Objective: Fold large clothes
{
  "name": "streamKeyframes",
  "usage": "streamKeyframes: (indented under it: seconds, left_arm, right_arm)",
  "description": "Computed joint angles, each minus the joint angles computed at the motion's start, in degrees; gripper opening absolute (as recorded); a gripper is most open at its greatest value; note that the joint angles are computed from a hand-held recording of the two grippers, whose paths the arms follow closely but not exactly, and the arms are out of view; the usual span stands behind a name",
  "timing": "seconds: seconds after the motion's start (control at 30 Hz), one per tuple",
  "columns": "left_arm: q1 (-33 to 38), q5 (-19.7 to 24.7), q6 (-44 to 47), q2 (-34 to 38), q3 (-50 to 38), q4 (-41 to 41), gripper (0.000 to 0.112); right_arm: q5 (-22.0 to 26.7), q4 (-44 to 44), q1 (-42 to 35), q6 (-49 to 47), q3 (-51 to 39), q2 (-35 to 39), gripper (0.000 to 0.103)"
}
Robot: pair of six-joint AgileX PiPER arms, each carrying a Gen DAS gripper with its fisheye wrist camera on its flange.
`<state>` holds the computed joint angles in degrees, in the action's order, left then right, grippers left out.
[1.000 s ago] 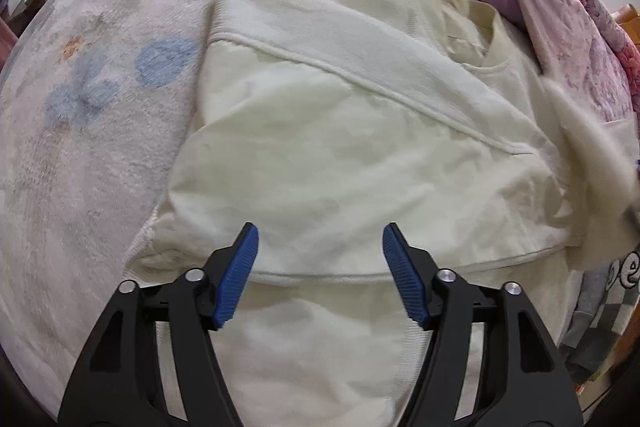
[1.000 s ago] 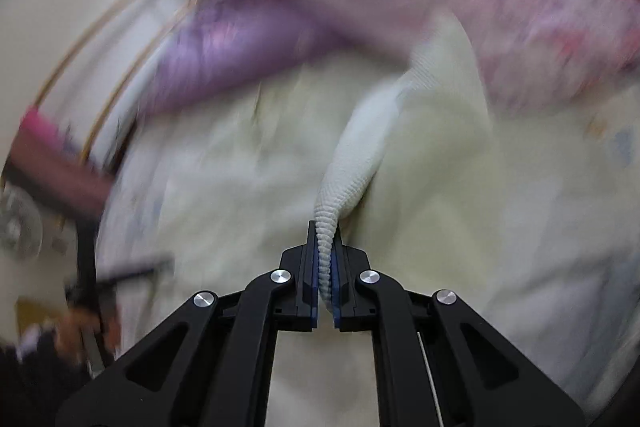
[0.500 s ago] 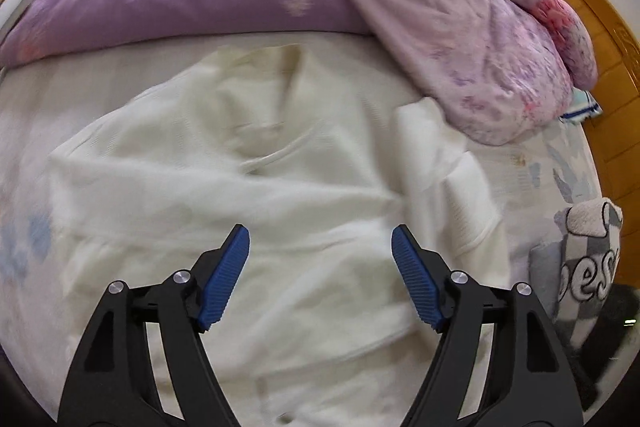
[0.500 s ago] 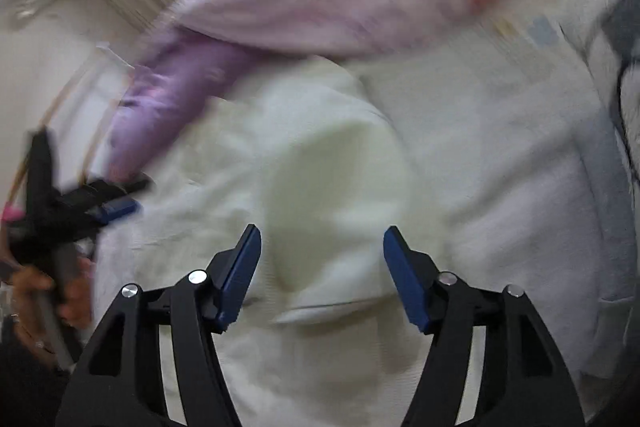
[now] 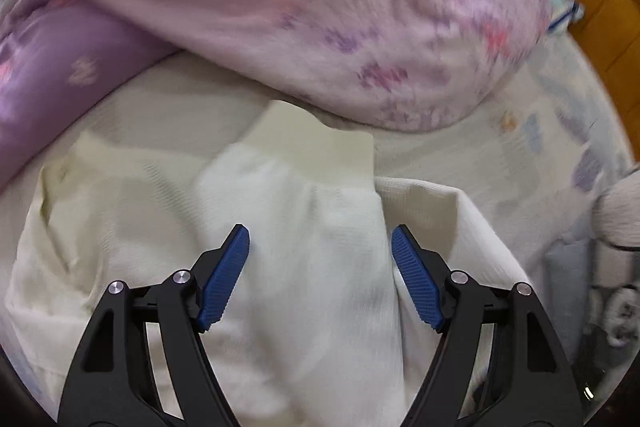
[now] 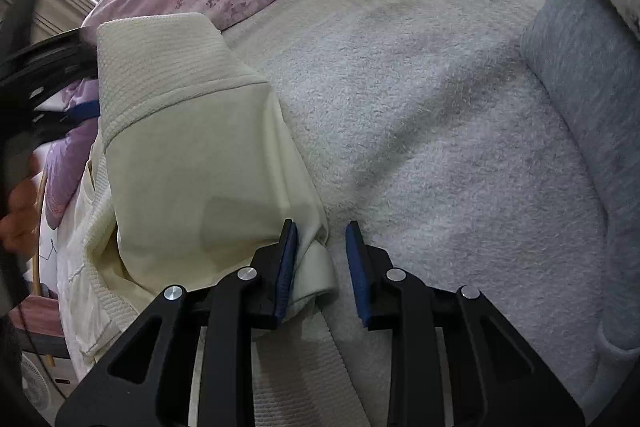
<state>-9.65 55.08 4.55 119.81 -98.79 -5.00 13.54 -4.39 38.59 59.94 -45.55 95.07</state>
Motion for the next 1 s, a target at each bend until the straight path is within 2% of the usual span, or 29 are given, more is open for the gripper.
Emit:
streamKeyframes:
  seconds: [0.1,0.13,0.2,0.27,0.33,0.4,0.5,0.53,0.57,0.63,0.67,0.73,0.77,0.83,0.87,0.93,1.0]
  left_arm:
    - [-3.05,1.54,-4.65,5.25,-4.33,6.70,0.074]
    - [-3.70,1.43,-5.39,6.15,-4.78,8.66,0.070]
    - [-4.43,-0.51,-5.95,5.81,-3.39,10.32,0.068]
    - [-5.06,-0.67,-5.70,5.56,-2.99,11.24,0.068]
    - [-4.92,0.84,-5.34,5.68,-4.44,9.54,0.068]
    - [-4.29,-0.44,-4.83,4.40,-3.58,5.49,0.069]
    - [-5.33,-0.96,-4.02,4.41,-2.86,4.67,0.065]
    - [-6.07,-0.86,-4.03,4.97,-2.87,5.32,0.046]
    - [-6.93,-0.65,-5.31,6.01,-2.92,8.25,0.037]
    - [-6.27,-2.15,-5.94,5.78,-1.14,8.96,0.012]
    - [-4.66,-4.19,-5.54,3.65,1.20,6.51,0.005]
    - [-1.89,-8.56,-5.59,-1.90,6.70,4.13,0.004]
    - [1.21,-12.35,-3.15,-7.14,11.84,0.03,0.004]
    - [7.05,-16.22,2.34,-15.56,19.39,-6.83,0.004]
    - [9.55,-17.08,4.32,-18.84,22.09,-8.93,0.004]
    - [18.81,-16.86,14.06,-26.19,28.43,-18.84,0.004]
    - [27.23,-16.31,21.39,-33.41,35.99,-23.62,0.004]
  right_arm:
    - [-2.05,0.11,-0.56,-0.38,1.06,0.26,0.024]
    - [-2.94,-0.49,-0.66,0.49,1.74,0.05,0.024]
    - [-3.55,-4.51,0.16,5.80,1.84,0.21,0.024]
    - [-4.33,-5.75,0.21,7.60,2.43,-0.13,0.024]
    - [-4.47,-5.07,0.08,7.12,2.79,-0.54,0.024]
    - [-4.16,-3.86,-0.02,6.13,2.48,-0.43,0.024]
    - [-4.09,-3.10,0.10,5.47,3.07,-0.98,0.025]
    - [-3.97,-2.40,0.03,4.78,2.93,-0.88,0.025]
    - [-3.92,-1.75,-0.06,4.08,2.77,-0.72,0.025]
    - [-4.01,-1.40,-0.11,3.58,2.70,-0.57,0.025]
    - [-3.98,-0.71,-0.19,2.77,2.54,-0.42,0.025]
    - [-3.64,2.04,-0.57,-0.31,2.12,-0.15,0.025]
    - [-3.47,3.74,-0.85,-2.27,1.80,0.09,0.025]
    - [-3.09,5.49,-1.18,-4.02,1.30,0.43,0.025]
    - [-2.84,5.67,-1.25,-4.18,0.97,0.62,0.025]
    - [-1.34,7.17,-1.57,-5.63,-0.19,0.92,0.027]
    - [1.06,9.92,-1.71,-8.80,-2.50,1.04,0.048]
